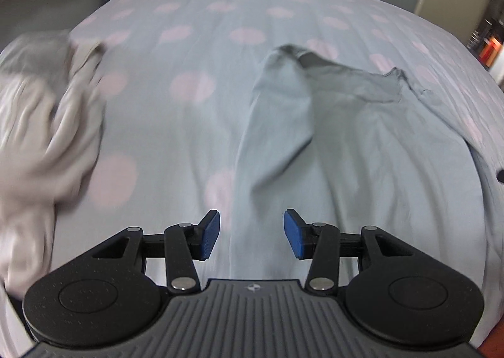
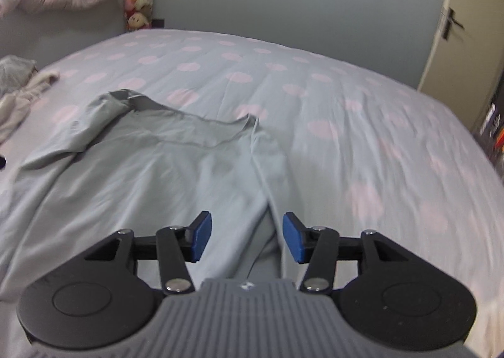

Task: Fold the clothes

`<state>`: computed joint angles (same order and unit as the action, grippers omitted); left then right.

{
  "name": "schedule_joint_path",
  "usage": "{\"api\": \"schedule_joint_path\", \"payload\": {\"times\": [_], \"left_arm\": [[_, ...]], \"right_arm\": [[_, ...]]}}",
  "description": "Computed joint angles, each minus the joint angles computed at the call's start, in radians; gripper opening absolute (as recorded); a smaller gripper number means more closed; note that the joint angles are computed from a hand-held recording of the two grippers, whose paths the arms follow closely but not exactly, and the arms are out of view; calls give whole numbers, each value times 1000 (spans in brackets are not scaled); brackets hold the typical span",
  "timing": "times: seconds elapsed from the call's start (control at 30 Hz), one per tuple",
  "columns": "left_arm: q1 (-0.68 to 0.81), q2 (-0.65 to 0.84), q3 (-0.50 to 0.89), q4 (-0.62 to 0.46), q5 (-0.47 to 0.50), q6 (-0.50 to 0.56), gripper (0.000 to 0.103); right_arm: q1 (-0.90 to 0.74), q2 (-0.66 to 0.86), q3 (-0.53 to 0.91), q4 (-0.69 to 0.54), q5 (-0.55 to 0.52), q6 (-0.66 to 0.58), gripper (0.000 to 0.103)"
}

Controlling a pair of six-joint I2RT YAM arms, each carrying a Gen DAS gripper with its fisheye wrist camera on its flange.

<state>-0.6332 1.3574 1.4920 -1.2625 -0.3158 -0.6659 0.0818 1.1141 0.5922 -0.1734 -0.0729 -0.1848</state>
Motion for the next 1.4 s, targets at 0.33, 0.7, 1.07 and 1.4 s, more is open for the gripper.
{"api": "schedule_joint_path", "payload": {"times": [0.33, 0.7, 1.07, 1.4], "left_arm": [[-110, -119, -202, -23, 18, -217, 36], [-158, -151, -252, 34, -12, -251, 0], [-184, -250, -241, 3, -227, -376, 0], [-23, -302, -347, 132, 79, -289, 23]], "right_arm": [[-120, -314, -205, -9, 25, 166, 60], [58, -318, -220, -7, 217, 105, 60], [35, -318, -205, -42, 217, 114, 60], [49, -291, -200, -37, 227, 112, 61]]}}
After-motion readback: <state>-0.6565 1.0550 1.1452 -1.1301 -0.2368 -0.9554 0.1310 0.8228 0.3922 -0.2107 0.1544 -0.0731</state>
